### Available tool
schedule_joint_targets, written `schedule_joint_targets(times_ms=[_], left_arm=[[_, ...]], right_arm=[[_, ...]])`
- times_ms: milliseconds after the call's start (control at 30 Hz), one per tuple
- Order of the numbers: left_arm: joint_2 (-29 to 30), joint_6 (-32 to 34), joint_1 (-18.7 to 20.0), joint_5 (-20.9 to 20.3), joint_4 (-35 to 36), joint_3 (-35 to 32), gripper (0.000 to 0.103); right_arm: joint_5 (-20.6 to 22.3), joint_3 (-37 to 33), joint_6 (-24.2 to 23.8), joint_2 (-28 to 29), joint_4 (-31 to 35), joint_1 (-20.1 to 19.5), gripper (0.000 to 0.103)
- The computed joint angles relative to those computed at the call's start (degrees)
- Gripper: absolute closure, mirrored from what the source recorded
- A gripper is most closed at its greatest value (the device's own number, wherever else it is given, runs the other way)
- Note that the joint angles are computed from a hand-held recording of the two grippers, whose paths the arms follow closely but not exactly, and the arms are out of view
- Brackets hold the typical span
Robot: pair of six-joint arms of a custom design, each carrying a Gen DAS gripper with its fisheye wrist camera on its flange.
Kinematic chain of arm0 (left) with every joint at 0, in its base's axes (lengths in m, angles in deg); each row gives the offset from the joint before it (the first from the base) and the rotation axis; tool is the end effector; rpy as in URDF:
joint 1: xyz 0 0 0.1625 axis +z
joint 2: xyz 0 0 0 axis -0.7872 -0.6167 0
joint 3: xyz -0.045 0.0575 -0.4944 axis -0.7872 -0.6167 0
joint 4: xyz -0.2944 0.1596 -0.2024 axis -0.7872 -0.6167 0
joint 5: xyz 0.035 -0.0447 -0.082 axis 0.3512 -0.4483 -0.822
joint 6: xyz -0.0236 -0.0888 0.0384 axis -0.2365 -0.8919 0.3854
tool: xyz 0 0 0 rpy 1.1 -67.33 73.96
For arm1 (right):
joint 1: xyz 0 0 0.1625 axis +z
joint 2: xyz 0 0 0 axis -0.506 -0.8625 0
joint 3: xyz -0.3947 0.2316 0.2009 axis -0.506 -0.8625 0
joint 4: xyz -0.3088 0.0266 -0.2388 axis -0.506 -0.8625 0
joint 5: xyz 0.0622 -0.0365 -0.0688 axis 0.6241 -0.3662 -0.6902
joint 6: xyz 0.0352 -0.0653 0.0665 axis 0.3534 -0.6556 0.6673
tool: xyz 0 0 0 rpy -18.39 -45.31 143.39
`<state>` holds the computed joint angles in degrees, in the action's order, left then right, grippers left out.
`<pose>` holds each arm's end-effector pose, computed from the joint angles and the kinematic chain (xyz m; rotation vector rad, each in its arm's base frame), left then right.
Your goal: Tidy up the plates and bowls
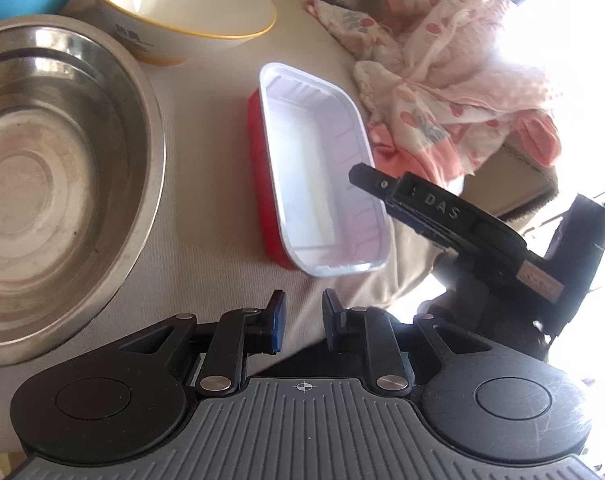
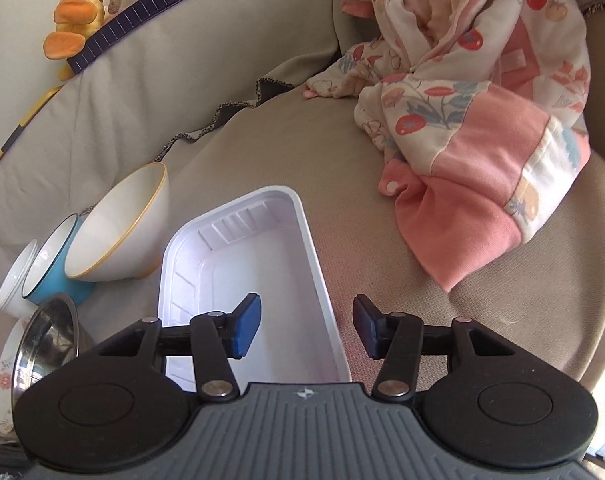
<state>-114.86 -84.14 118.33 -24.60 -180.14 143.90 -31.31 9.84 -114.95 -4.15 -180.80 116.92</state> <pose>-0.1299 -0.7271 0.0726 -0.0853 2.8367 -0.8334 0.0675 -0.8417 0.1162 0.5397 -2.6308 0.8478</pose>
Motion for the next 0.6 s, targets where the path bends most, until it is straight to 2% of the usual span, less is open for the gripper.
schedule_joint_targets(times_ms=[100, 167, 200, 267, 367, 433, 467, 500, 600], left_arm=[[-3.2, 3.73, -0.51, -2.37, -5.46, 5.66, 0.082], [-5.92, 5.9, -0.45, -4.27, -11.71, 10.19, 0.082], [-7.12, 7.14, -0.67, -3.24, -15.58, 12.47, 0.082], [-8.54, 9.52, -1.64, 3.28, -23.66, 16.1, 0.082], [-9.1, 12.5, -2.97, 18.69, -30.81, 17.48, 0.082], [-9.46, 13.92, -2.76, 27.47, -28.69, 16.23, 0.082], [-9.9, 13.31, -2.15, 29.51, -26.38, 15.68, 0.082], [-10.63, 11.91, -1.06, 29.4, -24.53, 15.48, 0.082], [-12.39, 7.62, 2.02, 22.94, -22.99, 16.18, 0.082]], right_arm=[[-2.89, 2.82, -2.71, -0.55, -6.77, 1.33, 0.046], [-2.37, 4.85, -2.83, -1.62, -8.07, 2.01, 0.046], [-1.5, 5.89, -2.87, -2.28, -8.01, 2.33, 0.046], [0.88, 7.69, -3.08, -3.38, -6.83, 3.27, 0.042], [4.25, 8.25, -1.4, -4.13, 0.02, 4.58, 0.033], [5.33, 7.71, 0.59, -3.62, 5.44, 5.45, 0.031], [4.94, 7.26, 1.21, -3.04, 7.29, 5.99, 0.031], [4.22, 6.82, 1.43, -2.39, 8.43, 6.52, 0.031], [1.17, 5.85, 0.43, -0.22, 9.17, 8.12, 0.032]])
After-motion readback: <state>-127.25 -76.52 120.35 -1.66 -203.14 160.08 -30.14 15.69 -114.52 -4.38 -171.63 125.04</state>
